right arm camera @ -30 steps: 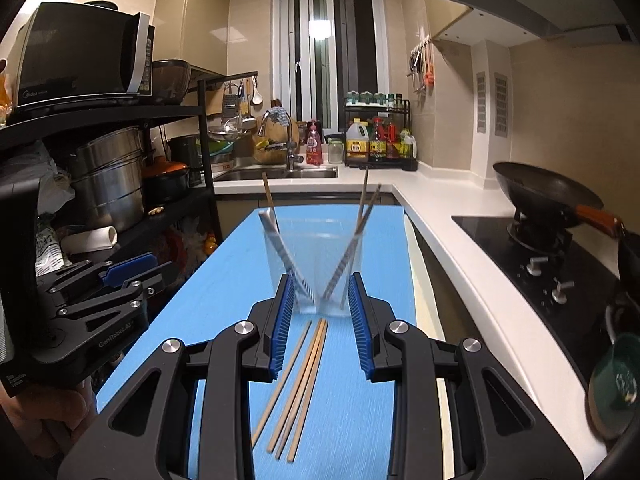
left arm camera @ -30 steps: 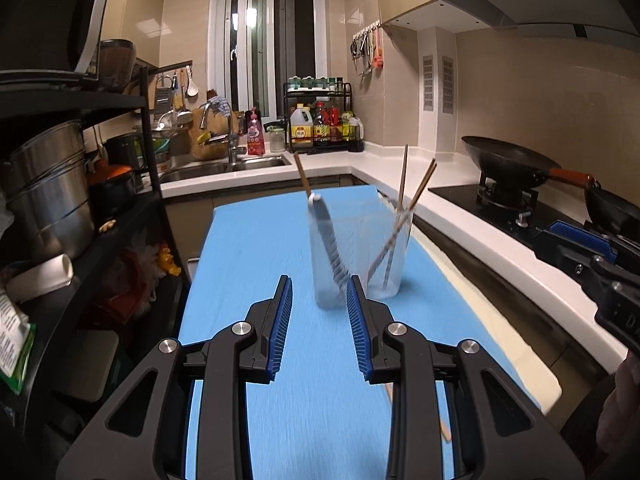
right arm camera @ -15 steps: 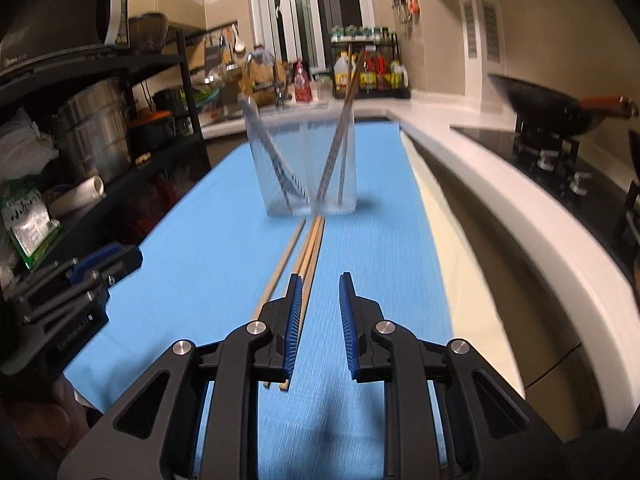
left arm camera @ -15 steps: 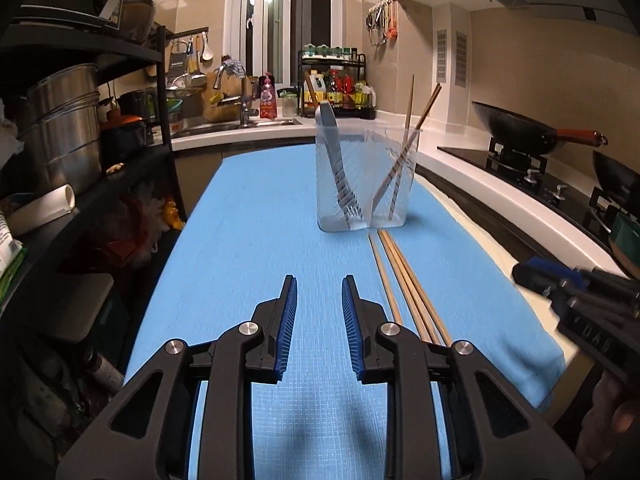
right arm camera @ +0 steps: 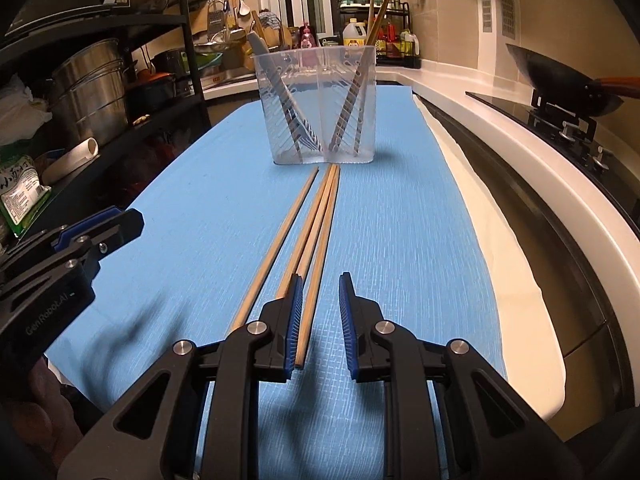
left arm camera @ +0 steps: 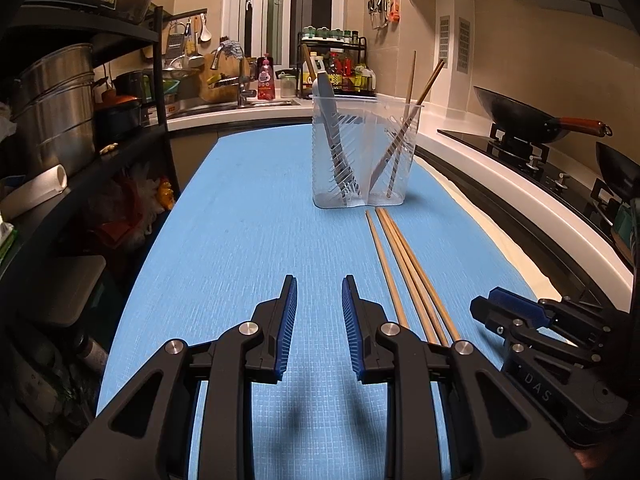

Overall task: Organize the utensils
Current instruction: 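Move both open tools back down toward the remaining chopsticks, then grasp a wooden chopstick with the right tool while the left tool grasps another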

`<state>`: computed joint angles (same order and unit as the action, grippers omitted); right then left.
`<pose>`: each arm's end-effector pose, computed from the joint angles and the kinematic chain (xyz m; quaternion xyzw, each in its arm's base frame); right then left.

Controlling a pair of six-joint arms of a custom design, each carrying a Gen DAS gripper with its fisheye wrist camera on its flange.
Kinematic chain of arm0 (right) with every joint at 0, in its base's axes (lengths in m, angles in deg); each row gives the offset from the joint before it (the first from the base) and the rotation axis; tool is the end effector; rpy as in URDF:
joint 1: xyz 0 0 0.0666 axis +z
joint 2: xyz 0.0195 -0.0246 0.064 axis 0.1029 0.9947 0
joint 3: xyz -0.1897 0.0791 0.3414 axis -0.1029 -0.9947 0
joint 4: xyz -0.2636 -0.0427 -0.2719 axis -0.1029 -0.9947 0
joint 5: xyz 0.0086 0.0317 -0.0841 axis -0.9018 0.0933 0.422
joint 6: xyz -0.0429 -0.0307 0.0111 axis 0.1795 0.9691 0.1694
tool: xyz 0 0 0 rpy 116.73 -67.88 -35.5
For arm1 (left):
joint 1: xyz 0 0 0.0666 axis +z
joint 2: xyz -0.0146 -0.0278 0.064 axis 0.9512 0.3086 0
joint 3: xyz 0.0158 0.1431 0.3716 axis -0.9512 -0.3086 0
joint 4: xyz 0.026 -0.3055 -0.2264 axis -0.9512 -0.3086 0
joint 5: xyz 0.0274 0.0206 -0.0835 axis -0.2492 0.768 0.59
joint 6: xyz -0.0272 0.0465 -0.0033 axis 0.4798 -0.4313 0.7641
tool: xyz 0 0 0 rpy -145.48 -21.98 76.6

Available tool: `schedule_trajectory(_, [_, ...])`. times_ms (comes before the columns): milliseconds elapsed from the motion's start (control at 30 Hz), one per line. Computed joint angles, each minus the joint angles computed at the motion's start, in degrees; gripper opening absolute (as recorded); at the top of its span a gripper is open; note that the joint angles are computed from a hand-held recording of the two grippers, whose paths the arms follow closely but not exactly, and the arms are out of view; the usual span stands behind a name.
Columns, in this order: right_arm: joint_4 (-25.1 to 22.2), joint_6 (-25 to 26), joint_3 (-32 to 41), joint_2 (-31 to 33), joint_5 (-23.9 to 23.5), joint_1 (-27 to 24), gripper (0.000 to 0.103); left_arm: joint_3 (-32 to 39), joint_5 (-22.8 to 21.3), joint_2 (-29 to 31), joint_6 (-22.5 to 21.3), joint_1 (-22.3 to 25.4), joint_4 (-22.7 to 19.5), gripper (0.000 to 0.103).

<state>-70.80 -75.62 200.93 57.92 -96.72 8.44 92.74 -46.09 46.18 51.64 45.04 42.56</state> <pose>0.6542 0.0391 0.4673 -0.1514 0.8949 0.1168 0.4033 0.5892 -0.2822 0.4799 -0.0591 0.8742 0.0164 0.4816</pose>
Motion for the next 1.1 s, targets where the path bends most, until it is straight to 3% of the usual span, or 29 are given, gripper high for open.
schedule_trajectory(533, [-4.2,1.8,2.0,2.1,1.5,1.0,0.019,0.7,1.5,0.6,1.5,0.6,-1.6,0.023])
schedule_trajectory(633, [-5.6,2.1,2.7,2.7,2.4,1.1,0.019,0.2,4.3,0.4,2.0,1.0,-1.2,0.023])
schedule_trajectory(833, [-5.7,2.5,2.2,2.5,2.8,0.9,0.019,1.7,15.9,2.8,4.1,1.7,-2.4,0.023])
schedule_trajectory(867, [-5.8,2.6,2.3,2.5,2.7,0.9,0.017,2.0,16.6,3.2,4.2,1.6,-2.5,0.023])
schedule_trajectory(900, [-5.9,2.8,2.3,2.5,2.8,0.8,0.009,2.3,16.8,3.6,4.1,1.4,-2.6,0.023])
schedule_trajectory(1100, [-5.9,2.1,2.4,2.3,3.5,0.4,0.006,5.9,17.2,6.3,3.4,0.6,-4.8,0.023])
